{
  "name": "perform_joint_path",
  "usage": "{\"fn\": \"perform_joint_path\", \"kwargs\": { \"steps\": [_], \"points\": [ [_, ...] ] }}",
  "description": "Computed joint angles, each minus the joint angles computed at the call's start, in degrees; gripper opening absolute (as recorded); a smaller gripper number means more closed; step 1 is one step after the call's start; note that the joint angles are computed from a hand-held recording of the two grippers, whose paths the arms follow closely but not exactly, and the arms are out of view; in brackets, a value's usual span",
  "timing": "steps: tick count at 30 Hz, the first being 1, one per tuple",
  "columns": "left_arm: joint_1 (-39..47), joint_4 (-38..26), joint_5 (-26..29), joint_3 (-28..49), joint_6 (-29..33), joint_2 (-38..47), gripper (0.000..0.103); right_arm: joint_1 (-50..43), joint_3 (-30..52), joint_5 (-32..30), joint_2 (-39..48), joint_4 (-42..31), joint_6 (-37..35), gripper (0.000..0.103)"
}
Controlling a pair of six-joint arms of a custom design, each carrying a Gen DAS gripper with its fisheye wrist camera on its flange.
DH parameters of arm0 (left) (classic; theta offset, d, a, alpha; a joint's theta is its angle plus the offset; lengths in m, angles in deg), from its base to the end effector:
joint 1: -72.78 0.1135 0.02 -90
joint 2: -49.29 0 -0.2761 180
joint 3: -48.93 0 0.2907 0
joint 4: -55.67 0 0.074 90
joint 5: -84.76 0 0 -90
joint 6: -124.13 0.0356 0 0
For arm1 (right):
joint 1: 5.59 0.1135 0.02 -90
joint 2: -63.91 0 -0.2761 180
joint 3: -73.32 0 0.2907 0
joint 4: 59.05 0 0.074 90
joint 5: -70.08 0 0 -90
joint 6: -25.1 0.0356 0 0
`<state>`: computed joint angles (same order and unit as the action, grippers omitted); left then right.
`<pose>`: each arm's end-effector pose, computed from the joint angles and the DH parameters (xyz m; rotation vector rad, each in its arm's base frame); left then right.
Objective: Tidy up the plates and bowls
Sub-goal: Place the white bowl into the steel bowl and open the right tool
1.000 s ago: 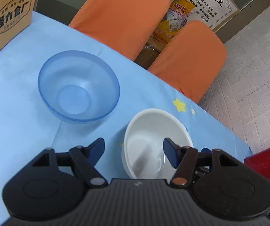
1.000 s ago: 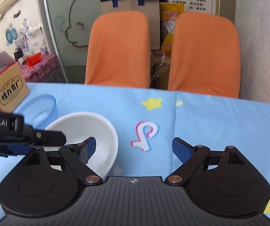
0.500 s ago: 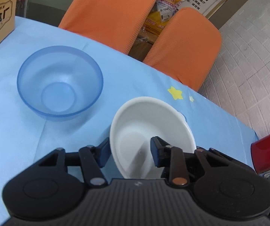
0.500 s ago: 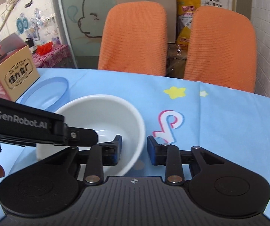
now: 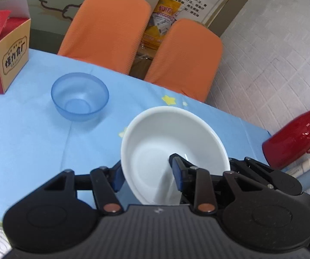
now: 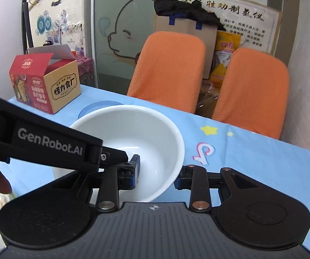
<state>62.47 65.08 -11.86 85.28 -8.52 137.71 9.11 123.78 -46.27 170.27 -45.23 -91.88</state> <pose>0.2679 -0.0446 0.0861 -0.7063 2.2235 -0.3351 0.3242 0.1014 0.0667 -1.0124 2.0060 0.4139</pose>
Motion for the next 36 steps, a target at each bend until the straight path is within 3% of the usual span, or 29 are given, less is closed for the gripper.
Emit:
{"fn": "perform_joint_path", "kwargs": {
  "steps": [5,12,22,24,27,30,36],
  "points": [
    [-10.6,2.6,-4.8,-5.1,-4.9,-2.2,0.030,-3.7,-9.7,1.1,-6.2,1.5,-1.0,0.062],
    [-22.2,6.4,-8.9,-10.0,-11.6,-0.6,0.030,-7.5,-20.4,1.5,-8.3,8.2,-2.8,0.062],
    [-27.9,7.8,-12.7,-12.0,-14.3,0.6,0.031,-9.5,-24.5,-0.7,-6.1,14.7,-3.8,0.063],
    [-28.6,6.6,-14.3,-12.2,-13.9,-0.1,0.034,-10.5,-25.6,-1.6,-5.8,17.5,-3.1,0.069],
    [-28.3,4.8,-14.7,-13.2,-13.3,-3.5,0.054,-12.3,-25.9,-3.0,-6.3,18.8,-1.8,0.081],
    [-28.1,1.3,-14.4,-15.0,-12.6,-10.2,0.056,-14.5,-26.5,-4.7,-7.7,19.1,-0.7,0.094],
    [-30.3,-6.7,-18.2,-18.7,-12.8,-23.9,0.061,-17.4,-27.5,-7.9,-9.9,19.2,0.2,0.103]
  ]
}}
